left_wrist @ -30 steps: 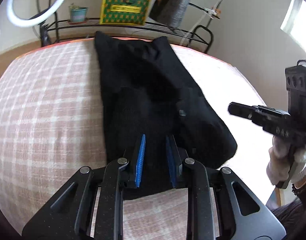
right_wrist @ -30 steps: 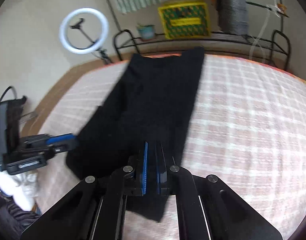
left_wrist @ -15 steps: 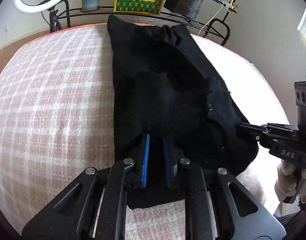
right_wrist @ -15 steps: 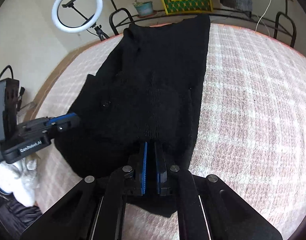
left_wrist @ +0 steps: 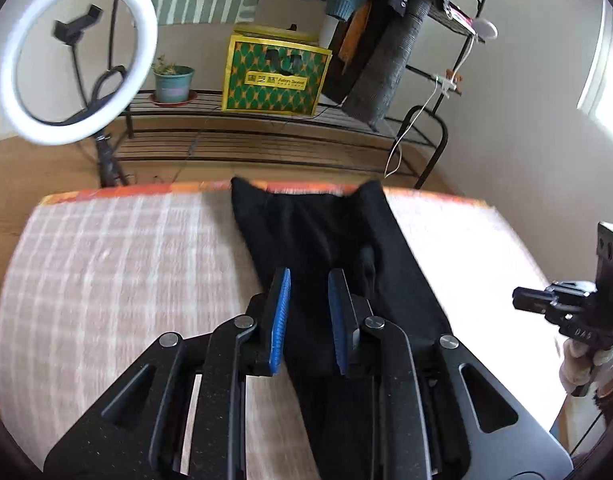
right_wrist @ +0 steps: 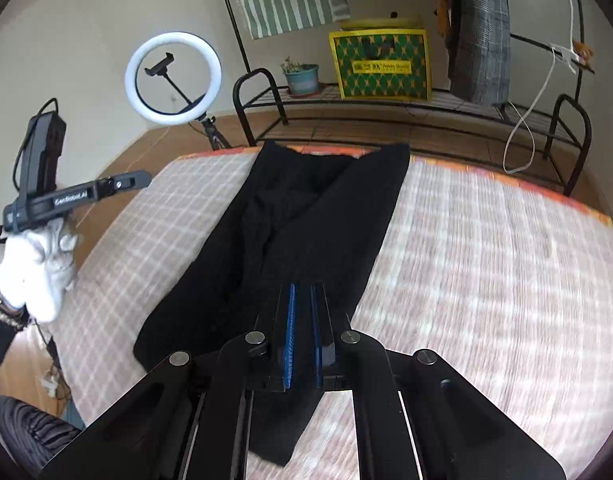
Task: Fold large clothes
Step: 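Grasp the folded sweater's hem with the right gripper and lift it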
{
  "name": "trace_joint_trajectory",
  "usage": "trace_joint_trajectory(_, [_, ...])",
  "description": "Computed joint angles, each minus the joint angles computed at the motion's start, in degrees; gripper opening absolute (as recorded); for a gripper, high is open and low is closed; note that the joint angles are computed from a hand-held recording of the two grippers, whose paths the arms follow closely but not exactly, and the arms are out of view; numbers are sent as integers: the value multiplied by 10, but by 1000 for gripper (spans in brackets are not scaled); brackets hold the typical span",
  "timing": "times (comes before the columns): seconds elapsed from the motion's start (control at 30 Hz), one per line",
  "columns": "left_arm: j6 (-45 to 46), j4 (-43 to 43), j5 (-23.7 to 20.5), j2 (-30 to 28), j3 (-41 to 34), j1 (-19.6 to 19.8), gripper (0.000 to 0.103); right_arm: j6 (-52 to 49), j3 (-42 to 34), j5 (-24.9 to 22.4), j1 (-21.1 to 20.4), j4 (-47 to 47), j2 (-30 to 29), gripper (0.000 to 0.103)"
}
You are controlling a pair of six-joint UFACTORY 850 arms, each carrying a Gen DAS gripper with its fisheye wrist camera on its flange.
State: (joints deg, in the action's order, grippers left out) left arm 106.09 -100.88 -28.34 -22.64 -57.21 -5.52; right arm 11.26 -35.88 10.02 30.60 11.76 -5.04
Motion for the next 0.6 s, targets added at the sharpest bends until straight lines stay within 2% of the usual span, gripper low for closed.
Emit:
trace_joint_trajectory(0.07, [-9, 4, -4, -41, -44, -4, 19, 11, -29, 6, -17, -31, -34, 6])
trace_joint_trajectory(0.17, [31, -28, 34, -103, -106, -21, 19, 44, -72, 17, -45, -69, -92, 6])
trace_joint_trajectory(0.23, [21, -19, 50, -143, -146, -28, 19, 67, -105, 19, -64, -99, -132, 6])
trace_joint_trajectory(0.4, [-46, 52, 66, -233, -246, -26, 19, 164, -192, 9, -101, -217, -220, 6])
trace_joint_trajectory(0.5, [-82, 91, 68, -274, -297, -29, 19, 166, -252, -7, -116, -225, -273, 6])
trace_joint_trajectory(0.53, [-92, 103, 70, -287, -314, -31, 19, 191, -269, -11, -120, -250, -288, 6])
trace_joint_trajectory(0.6, [-115, 133, 84, -312, -349, -37, 19, 298, -310, -24, -126, -359, -323, 6])
